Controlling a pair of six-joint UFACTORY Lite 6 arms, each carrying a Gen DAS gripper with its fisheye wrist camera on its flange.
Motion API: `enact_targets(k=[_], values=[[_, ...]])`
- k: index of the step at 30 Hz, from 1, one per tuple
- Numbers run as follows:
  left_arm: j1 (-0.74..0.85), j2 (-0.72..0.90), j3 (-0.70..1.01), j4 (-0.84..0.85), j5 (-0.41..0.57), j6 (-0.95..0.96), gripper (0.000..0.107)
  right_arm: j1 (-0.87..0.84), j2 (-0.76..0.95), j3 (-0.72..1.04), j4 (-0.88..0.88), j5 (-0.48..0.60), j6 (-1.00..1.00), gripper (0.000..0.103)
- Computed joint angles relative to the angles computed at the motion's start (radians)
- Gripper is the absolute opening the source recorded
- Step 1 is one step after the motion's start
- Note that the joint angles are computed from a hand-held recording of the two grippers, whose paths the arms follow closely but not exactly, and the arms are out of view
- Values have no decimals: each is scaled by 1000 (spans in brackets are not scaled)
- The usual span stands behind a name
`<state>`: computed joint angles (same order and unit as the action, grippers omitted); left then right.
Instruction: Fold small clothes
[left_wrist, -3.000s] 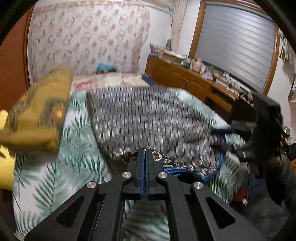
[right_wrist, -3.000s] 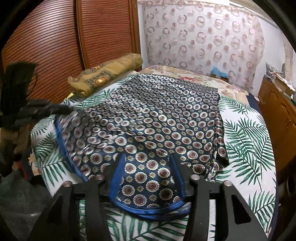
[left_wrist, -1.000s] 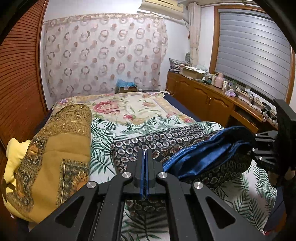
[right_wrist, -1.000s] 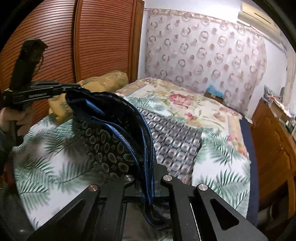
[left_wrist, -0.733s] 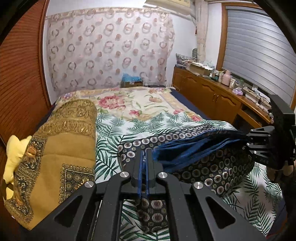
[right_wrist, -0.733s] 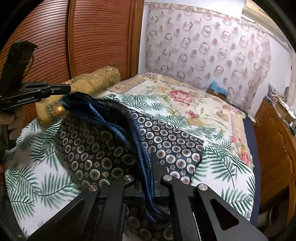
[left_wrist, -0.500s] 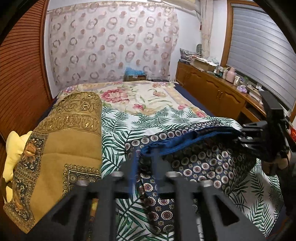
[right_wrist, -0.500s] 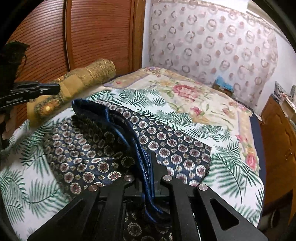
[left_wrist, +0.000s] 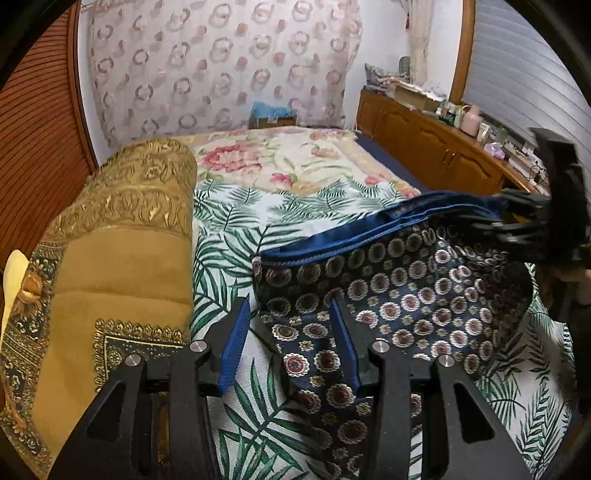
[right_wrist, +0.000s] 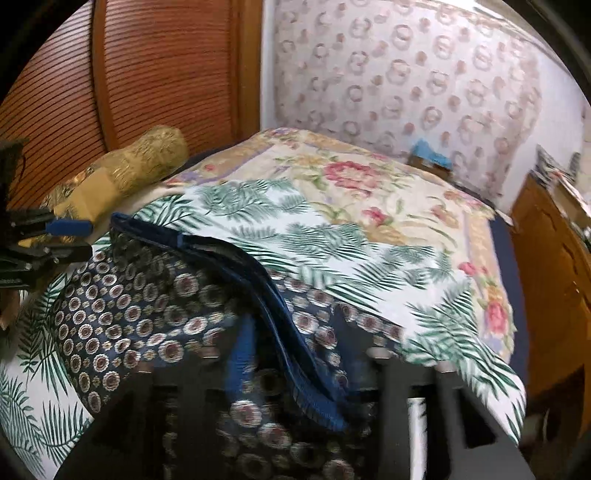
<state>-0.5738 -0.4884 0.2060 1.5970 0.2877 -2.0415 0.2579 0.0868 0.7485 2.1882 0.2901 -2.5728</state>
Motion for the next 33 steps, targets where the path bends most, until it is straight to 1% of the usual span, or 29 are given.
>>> enact_targets(k=[1,4,5,7,8,9,12,15,16,18,19,20,23,24,25,27,28,31,33], values=[[0,14,3,16,-2,-17,46,-1,-40,-38,18,-3,-5,63],[8,38,6,65,-11,-65,46,-61,-112,-127,-4,13,17,68],[10,44,7,85,-16,-87,46,-84,-116,-143,-31,20,40,68],[5,65,16,108,-15,-113,46,-100,-110,-168,23,24,-7,69],[1,80,22,119,-11,-126,46,-110,-89,-164,25,25,-8,69],[-1,97,30,134,-12,-142,46,-120,-62,-148,-13,26,33,69],[1,136,46,173,-16,-178,46,-170,44,-71,-222,85,256,69],[21,157,52,213,-31,-210,46,-169,121,-11,-312,127,359,69],[27,161,52,232,-35,-228,46,-168,140,6,-327,135,370,69],[36,158,46,260,-45,-258,46,-144,146,9,-273,127,312,69],[39,157,45,263,-48,-261,46,-151,161,25,-288,137,318,68],[43,162,49,265,-50,-261,46,-150,168,29,-297,150,321,67],[50,170,54,282,-54,-271,46,-141,164,14,-220,150,206,45],[53,174,59,282,-57,-267,46,-141,155,1,-233,168,202,25],[52,176,62,281,-58,-267,46,-150,135,-20,-266,188,220,17],[56,189,71,313,-62,-297,46,-144,107,-52,-219,187,152,11],[56,196,76,328,-62,-313,46,-162,82,-74,-223,201,139,10],[56,213,88,367,-63,-354,46,-228,-6,-128,-277,245,151,9],[64,225,97,401,-68,-381,46,-262,-70,-164,-294,250,144,9]])
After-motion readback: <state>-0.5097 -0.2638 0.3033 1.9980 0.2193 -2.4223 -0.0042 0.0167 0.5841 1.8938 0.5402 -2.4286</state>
